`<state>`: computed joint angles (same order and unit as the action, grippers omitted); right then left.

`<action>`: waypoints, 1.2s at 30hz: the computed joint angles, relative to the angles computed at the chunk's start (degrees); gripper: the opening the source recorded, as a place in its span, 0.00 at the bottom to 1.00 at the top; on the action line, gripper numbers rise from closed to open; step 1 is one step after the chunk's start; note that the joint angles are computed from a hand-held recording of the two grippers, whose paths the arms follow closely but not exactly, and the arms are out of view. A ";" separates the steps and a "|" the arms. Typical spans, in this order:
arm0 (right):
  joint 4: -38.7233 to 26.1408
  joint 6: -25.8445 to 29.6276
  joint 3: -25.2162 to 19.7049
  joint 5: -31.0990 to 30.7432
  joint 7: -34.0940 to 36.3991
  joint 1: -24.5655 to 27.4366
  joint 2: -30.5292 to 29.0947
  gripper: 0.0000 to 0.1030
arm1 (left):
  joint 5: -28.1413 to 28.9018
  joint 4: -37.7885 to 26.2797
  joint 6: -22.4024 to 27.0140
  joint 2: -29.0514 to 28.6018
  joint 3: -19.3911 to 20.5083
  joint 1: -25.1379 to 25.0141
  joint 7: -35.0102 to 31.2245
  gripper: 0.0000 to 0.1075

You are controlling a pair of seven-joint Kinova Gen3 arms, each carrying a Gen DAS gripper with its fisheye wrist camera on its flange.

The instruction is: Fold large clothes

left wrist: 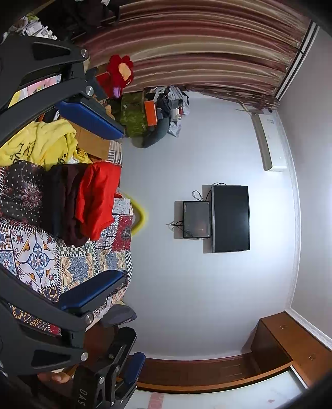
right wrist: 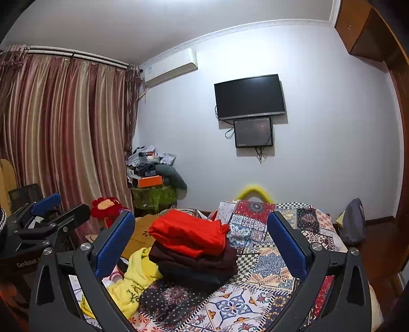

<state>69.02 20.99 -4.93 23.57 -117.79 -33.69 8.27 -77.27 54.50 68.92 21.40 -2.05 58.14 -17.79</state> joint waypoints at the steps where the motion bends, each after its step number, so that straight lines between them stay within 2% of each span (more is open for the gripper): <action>1: -0.49 0.48 -0.13 -0.24 0.33 0.09 0.15 1.00 | 0.24 0.10 -0.16 -0.07 0.05 -0.17 0.03 0.95; 11: -1.76 2.72 -0.39 -0.67 0.65 0.06 0.27 1.00 | 1.61 0.09 -0.25 0.03 0.03 -0.96 -0.13 0.95; 36: -2.09 3.87 -0.53 -1.82 1.09 0.21 0.61 1.00 | 3.24 -0.53 -0.17 0.35 -0.32 -1.22 -0.46 0.95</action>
